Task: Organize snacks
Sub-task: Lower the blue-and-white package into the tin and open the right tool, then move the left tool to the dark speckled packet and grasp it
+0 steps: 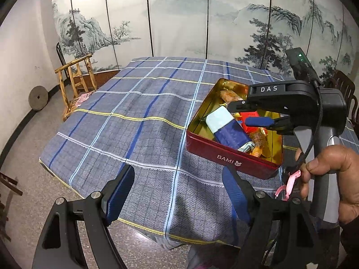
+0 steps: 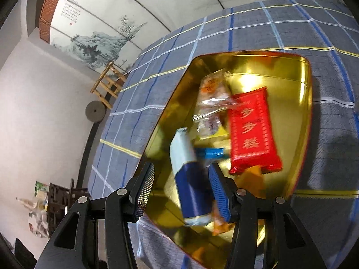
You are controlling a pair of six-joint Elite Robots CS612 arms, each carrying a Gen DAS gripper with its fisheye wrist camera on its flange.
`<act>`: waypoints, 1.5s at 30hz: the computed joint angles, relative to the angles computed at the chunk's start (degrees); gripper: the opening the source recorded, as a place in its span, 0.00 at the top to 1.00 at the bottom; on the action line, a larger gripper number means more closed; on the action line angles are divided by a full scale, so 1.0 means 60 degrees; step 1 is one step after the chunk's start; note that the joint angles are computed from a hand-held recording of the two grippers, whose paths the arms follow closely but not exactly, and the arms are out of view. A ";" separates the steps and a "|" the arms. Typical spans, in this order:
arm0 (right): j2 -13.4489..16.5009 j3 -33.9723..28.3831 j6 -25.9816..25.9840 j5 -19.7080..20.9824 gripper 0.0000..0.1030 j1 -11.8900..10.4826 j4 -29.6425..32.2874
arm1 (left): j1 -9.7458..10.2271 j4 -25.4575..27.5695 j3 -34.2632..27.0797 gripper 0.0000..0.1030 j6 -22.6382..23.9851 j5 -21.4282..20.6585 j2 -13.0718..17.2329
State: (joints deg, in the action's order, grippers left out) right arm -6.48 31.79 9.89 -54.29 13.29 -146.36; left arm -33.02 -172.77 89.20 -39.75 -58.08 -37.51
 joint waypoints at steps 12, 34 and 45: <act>-0.0913 0.1877 -0.1305 0.0580 0.42 -0.0038 -0.1728 | -0.0098 -0.0023 0.0003 0.18 0.0197 0.0210 -0.0029; -0.2945 0.7455 -0.2405 -0.3499 0.22 -0.1576 -0.8441 | -0.0708 0.0577 -0.1005 0.14 0.1796 0.0414 0.0327; -0.2663 0.7175 -0.1421 -0.4331 0.16 -0.2480 -0.7880 | -0.0823 0.1688 -0.2225 0.13 0.2475 -0.0784 0.0764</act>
State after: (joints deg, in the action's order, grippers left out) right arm -22.46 74.84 1.37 -80.28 -1.59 -193.64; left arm -37.96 -162.64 75.85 -24.90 -62.78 -32.93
